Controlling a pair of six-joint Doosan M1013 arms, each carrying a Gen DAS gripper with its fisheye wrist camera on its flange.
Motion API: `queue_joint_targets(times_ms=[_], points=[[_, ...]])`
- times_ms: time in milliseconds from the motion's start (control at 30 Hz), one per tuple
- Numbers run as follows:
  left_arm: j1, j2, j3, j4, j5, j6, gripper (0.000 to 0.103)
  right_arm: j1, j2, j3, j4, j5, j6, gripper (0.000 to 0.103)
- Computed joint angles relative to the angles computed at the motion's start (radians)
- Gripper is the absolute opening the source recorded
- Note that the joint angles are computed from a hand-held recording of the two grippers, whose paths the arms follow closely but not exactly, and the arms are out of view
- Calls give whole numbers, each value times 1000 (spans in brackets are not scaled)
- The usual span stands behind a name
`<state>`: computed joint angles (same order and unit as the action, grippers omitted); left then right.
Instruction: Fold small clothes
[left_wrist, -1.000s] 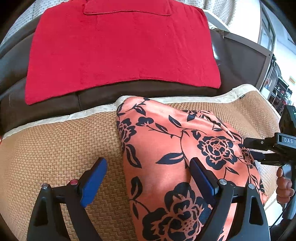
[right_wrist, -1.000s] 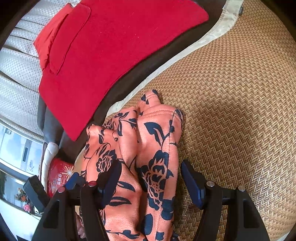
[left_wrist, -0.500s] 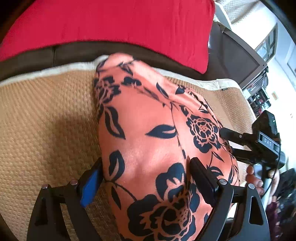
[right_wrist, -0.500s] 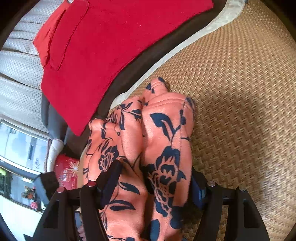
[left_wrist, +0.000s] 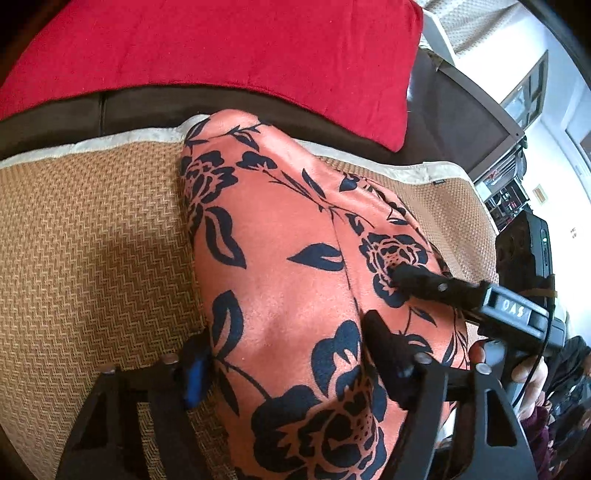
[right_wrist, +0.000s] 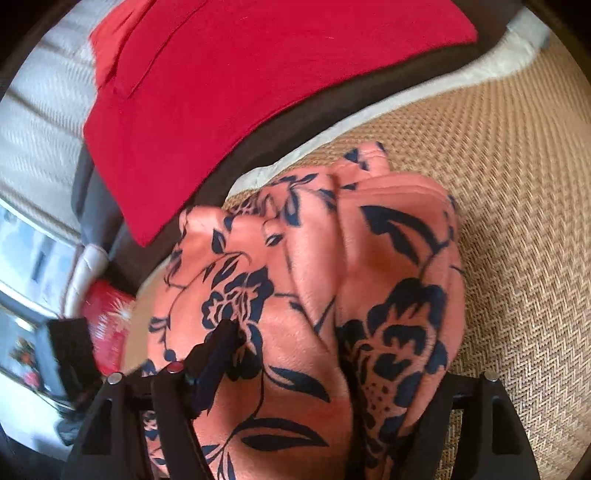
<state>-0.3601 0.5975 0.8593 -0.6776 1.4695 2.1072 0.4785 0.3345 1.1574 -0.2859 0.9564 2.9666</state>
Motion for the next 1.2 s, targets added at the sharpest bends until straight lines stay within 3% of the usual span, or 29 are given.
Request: queue_joint_targets(times_ms=[100, 200, 300, 633, 1200], points=[[2, -8, 8, -2, -23, 15, 61, 14, 38, -62, -30, 66, -38, 55], [7, -14, 7, -9, -44, 31, 52, 27, 68, -113, -71, 107, -57, 50], [14, -27, 15, -1, -67, 50, 49, 39, 90, -154, -104, 143, -89, 47], [44, -62, 35, 24, -117, 73, 49, 76, 153, -264, -164, 164, -145, 46], [79, -97, 77, 105, -164, 83, 49, 94, 211, -352, -113, 175, -192, 46]])
